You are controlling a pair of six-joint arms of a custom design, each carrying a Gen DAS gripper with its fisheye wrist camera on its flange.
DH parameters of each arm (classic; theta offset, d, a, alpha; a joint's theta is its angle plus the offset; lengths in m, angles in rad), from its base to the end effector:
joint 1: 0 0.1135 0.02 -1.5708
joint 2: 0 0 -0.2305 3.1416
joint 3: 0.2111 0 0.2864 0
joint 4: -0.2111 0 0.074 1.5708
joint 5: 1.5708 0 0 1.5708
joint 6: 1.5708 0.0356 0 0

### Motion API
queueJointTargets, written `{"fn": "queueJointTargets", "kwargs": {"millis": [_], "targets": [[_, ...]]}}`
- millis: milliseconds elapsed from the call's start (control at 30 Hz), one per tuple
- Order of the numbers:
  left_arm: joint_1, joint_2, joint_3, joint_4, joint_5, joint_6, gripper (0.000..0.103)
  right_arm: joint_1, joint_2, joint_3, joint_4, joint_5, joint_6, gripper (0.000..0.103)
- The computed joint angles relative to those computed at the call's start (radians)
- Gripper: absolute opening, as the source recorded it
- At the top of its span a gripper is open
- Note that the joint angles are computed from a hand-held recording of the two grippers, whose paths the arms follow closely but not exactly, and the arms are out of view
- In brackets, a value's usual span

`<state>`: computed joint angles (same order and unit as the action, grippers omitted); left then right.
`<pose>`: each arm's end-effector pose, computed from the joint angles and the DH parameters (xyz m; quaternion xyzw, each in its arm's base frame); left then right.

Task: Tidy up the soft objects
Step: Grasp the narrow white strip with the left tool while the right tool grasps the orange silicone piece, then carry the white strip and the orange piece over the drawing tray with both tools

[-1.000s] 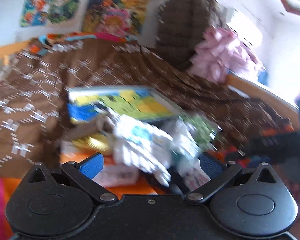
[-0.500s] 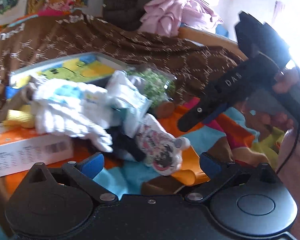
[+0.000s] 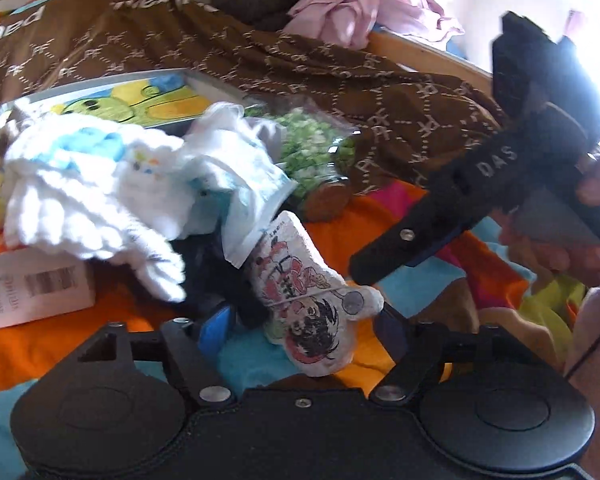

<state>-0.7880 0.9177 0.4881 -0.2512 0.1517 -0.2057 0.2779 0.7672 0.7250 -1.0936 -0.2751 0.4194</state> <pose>0.1685 -0.1770 0.1658 0.2896 0.8528 -0.2647 0.3447 0.1724 0.0592 0.2235 0.0389 0.9669 0.1989 0.1552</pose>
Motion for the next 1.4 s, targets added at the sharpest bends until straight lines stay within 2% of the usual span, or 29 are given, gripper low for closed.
{"fn": "queueJointTargets", "kwargs": {"millis": [133, 267, 300, 533, 633, 800, 933, 1000, 1100, 1267, 1400], "targets": [[0.016, -0.054, -0.006, -0.04, -0.023, -0.051, 0.07, -0.016, 0.002, -0.01, 0.019, -0.038, -0.005, 0.093], [0.006, -0.07, 0.002, -0.09, -0.067, -0.071, 0.045, -0.009, 0.023, -0.016, 0.031, -0.041, 0.002, 0.088], [0.005, -0.066, 0.008, -0.103, -0.08, -0.074, 0.043, -0.012, 0.021, -0.02, 0.035, -0.05, 0.003, 0.087], [0.031, -0.093, -0.021, -0.081, -0.062, -0.103, 0.035, 0.016, 0.032, -0.036, 0.094, -0.088, -0.003, 0.078], [0.038, -0.088, -0.028, -0.063, -0.054, -0.111, 0.031, 0.064, 0.052, -0.033, 0.117, -0.051, 0.005, 0.073], [0.084, -0.093, -0.038, -0.055, -0.012, -0.143, 0.026, 0.084, 0.072, -0.033, 0.119, -0.038, 0.009, 0.051], [0.098, -0.113, -0.054, -0.05, 0.017, -0.167, 0.02, 0.089, 0.063, -0.038, 0.112, -0.014, 0.023, 0.04], [0.096, -0.129, -0.056, -0.058, 0.024, -0.172, 0.015, 0.077, 0.049, -0.043, 0.107, -0.016, 0.024, 0.031], [0.086, -0.18, -0.068, -0.081, 0.014, -0.171, 0.014, 0.072, 0.019, -0.05, 0.117, -0.012, 0.032, 0.024], [0.065, -0.278, -0.081, -0.141, -0.012, -0.195, 0.014, 0.044, -0.068, -0.071, 0.123, -0.006, 0.045, 0.018], [0.028, -0.379, -0.096, -0.198, -0.051, -0.206, 0.014, 0.031, -0.131, -0.081, 0.12, 0.017, 0.044, 0.017]]}}
